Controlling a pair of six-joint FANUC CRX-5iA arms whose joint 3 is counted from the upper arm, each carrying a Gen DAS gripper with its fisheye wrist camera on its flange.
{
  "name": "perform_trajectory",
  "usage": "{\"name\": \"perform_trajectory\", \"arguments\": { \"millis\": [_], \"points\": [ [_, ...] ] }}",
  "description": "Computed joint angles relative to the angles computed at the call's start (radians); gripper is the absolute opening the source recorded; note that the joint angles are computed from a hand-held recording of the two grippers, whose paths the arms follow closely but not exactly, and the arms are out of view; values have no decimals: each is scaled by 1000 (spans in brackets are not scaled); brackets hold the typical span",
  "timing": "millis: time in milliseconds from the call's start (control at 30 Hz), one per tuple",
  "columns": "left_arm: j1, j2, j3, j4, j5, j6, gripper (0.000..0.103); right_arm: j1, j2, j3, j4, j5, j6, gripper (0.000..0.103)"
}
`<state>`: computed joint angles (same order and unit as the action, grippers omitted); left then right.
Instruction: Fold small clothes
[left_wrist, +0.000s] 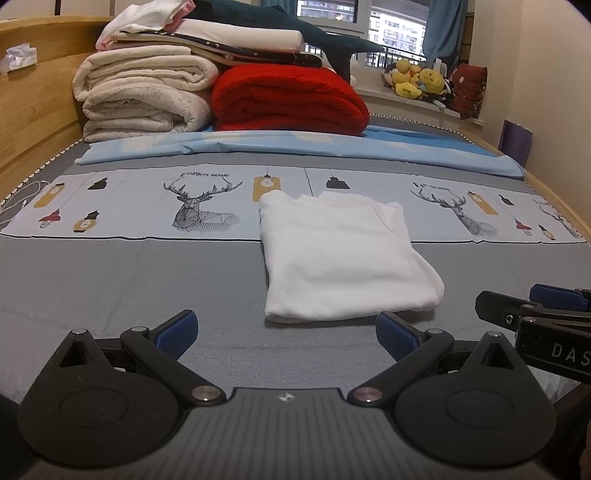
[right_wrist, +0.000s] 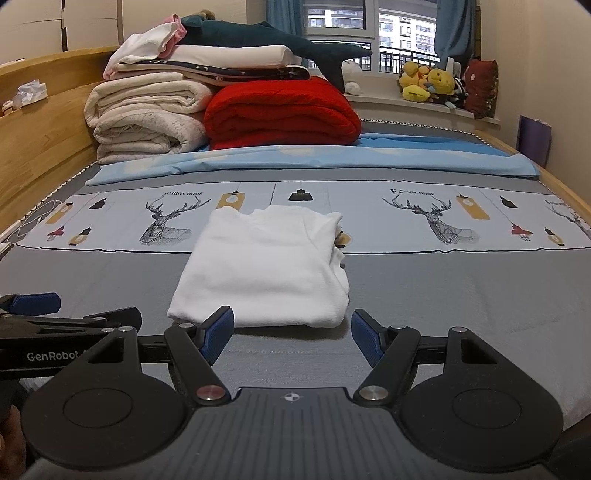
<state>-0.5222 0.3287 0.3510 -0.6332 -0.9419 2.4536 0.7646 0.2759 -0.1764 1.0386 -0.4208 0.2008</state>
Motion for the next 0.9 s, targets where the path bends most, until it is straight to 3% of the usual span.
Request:
{"name": "perform_trajectory", "arguments": {
  "millis": [900],
  "points": [
    [2,4,1,1,7,-11,103,6,2,5,-5,9,34,72]
  ]
}}
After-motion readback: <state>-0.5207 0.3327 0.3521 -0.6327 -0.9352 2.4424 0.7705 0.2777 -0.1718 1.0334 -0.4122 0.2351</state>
